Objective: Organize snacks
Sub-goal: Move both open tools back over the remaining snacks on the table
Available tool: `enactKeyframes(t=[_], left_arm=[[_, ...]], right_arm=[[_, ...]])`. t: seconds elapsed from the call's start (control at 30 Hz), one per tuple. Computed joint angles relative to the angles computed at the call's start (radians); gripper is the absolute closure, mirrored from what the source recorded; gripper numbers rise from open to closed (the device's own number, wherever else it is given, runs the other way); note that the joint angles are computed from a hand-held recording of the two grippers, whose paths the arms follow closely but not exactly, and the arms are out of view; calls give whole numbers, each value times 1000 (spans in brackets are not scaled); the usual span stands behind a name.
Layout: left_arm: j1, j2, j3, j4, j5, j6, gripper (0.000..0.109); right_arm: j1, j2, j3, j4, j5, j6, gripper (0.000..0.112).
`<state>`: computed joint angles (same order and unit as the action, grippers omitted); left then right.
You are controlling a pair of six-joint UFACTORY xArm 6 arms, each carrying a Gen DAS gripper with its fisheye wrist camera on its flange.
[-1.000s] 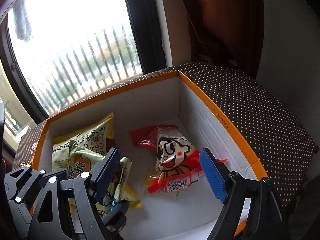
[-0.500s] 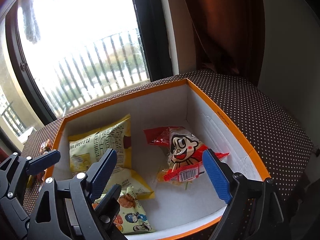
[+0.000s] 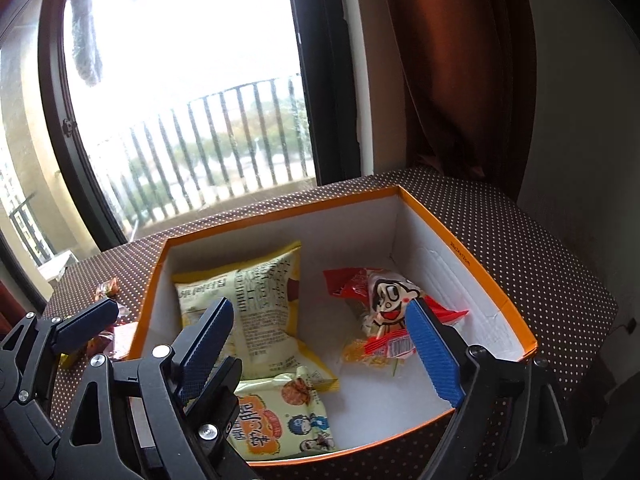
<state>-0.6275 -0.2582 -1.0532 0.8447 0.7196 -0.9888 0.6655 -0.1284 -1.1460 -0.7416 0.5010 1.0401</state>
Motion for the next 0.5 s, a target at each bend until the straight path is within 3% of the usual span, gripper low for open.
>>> enactKeyframes(t=[0.4, 0.5], left_arm=[[54, -204, 200, 160, -79, -215, 15], [61, -256, 247, 232, -78, -285, 15]], right_arm=[[107, 27, -47, -142, 16, 128, 22], [137, 36, -57, -242, 22, 209, 22]])
